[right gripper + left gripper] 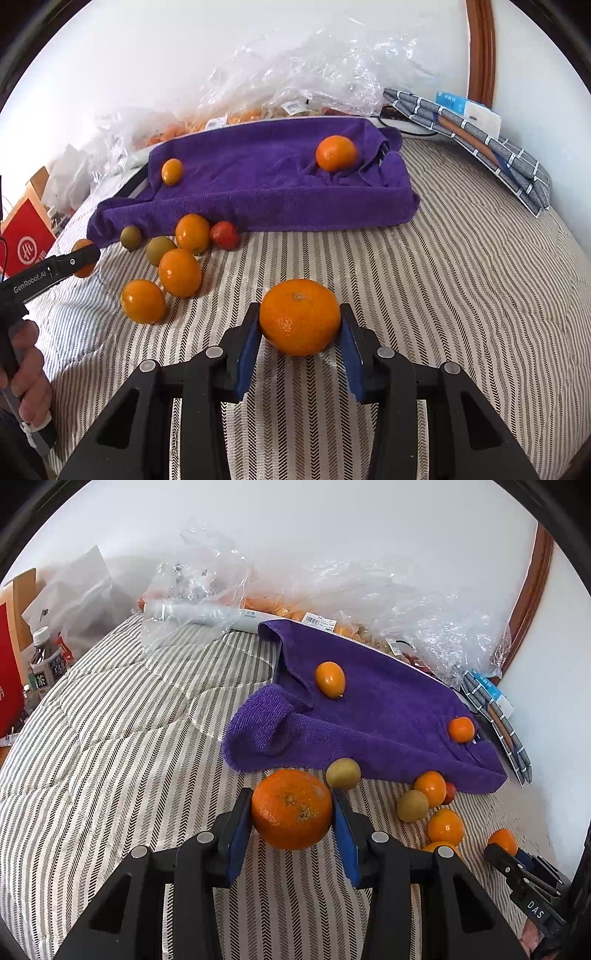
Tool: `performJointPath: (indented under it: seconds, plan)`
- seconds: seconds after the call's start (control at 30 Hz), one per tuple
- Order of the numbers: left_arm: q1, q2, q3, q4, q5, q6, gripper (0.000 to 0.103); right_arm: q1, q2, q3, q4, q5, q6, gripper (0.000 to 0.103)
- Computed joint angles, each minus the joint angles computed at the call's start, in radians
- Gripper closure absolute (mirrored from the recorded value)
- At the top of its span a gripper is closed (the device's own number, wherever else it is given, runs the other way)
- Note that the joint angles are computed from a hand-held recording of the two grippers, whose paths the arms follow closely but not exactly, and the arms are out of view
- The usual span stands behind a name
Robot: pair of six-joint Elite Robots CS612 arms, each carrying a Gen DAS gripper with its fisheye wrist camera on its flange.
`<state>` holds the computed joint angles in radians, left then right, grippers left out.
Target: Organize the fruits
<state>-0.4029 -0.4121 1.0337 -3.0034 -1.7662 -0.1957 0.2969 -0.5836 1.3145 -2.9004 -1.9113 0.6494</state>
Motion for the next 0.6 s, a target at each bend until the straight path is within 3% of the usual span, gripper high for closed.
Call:
performJointPath:
  seconds: [0.2,0.33,0.47,0.6]
  plan:
    - [0.0,-0.003,0.01,-0.032,0.003,-0.008,0.064,-0.001,-0.011,0.039,-0.091,-0.007,0.034,0.063]
    - [-0.011,-0.013,0.026,-0.061,0.057,0.001,0.064,-0.008,-0.02,0.042,-0.076,-0.007,0.06,0.063]
    - [-0.006,-0.024,0.019,-0.046,0.009,-0.028,0.064,-0.008,-0.028,0.031,-0.093,-0.057,0.012,0.063]
    - [-0.01,-0.021,-0.024,-0.064,0.02,-0.038,0.064,-0.016,-0.032,0.008,-0.112,-0.094,-0.042,0.063]
